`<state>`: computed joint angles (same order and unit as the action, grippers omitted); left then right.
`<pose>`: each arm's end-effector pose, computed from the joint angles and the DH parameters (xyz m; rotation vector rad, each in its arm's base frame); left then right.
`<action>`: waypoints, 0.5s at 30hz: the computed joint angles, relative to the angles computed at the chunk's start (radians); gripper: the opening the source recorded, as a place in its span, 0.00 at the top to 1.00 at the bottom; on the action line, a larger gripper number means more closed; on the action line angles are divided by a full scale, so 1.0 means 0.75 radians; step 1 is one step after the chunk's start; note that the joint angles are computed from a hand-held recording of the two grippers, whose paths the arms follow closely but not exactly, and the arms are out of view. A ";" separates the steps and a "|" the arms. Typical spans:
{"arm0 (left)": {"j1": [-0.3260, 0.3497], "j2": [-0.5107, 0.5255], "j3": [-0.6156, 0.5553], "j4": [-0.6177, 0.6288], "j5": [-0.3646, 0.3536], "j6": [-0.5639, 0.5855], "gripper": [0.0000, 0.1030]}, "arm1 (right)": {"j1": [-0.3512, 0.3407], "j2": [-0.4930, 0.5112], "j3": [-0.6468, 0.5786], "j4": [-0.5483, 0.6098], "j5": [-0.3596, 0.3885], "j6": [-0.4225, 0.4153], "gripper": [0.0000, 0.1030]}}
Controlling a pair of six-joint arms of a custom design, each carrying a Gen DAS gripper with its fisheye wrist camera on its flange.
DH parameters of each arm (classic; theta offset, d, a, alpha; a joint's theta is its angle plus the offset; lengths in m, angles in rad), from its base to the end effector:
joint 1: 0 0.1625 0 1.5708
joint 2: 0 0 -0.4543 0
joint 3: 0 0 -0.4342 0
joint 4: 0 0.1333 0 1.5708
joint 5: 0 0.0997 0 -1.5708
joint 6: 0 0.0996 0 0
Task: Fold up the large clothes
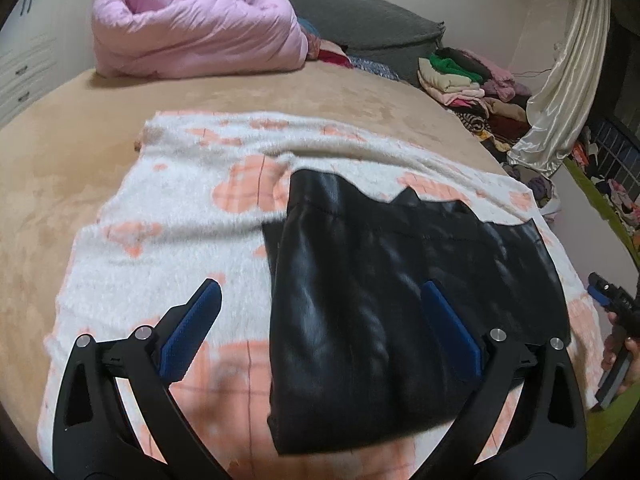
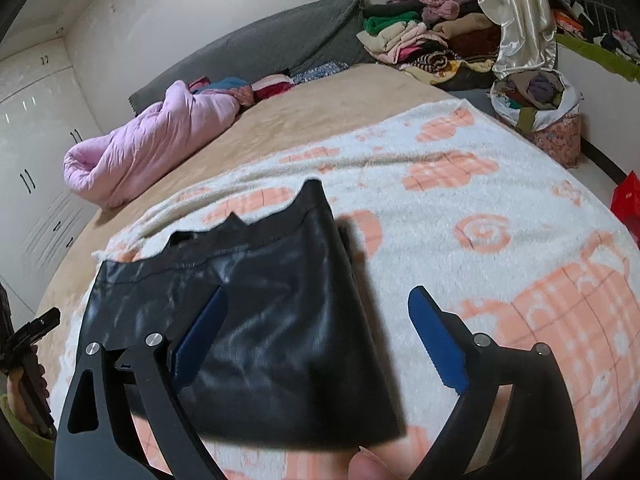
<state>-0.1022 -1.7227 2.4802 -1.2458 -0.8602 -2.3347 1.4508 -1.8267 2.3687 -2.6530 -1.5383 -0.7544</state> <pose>-0.2459 -0.1741 0.1898 -0.2413 2.1575 -1.2481 0.0884 -0.4072 0.3439 0.9013 -2.7043 0.7346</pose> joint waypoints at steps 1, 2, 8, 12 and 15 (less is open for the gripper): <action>-0.010 -0.004 0.008 -0.014 -0.013 -0.001 0.09 | -0.008 -0.008 0.008 0.006 -0.001 -0.003 0.12; -0.021 -0.004 0.018 -0.029 -0.030 -0.006 0.09 | -0.018 -0.015 0.014 0.014 -0.004 -0.005 0.12; -0.117 -0.064 0.152 -0.258 -0.105 -0.087 0.09 | -0.061 -0.036 0.053 0.053 -0.038 -0.030 0.12; -0.099 -0.063 0.219 -0.399 -0.122 -0.058 0.09 | -0.077 0.011 0.050 0.055 -0.055 -0.027 0.12; -0.078 -0.112 0.278 -0.461 -0.122 -0.057 0.09 | -0.100 0.082 0.022 0.083 -0.103 0.014 0.12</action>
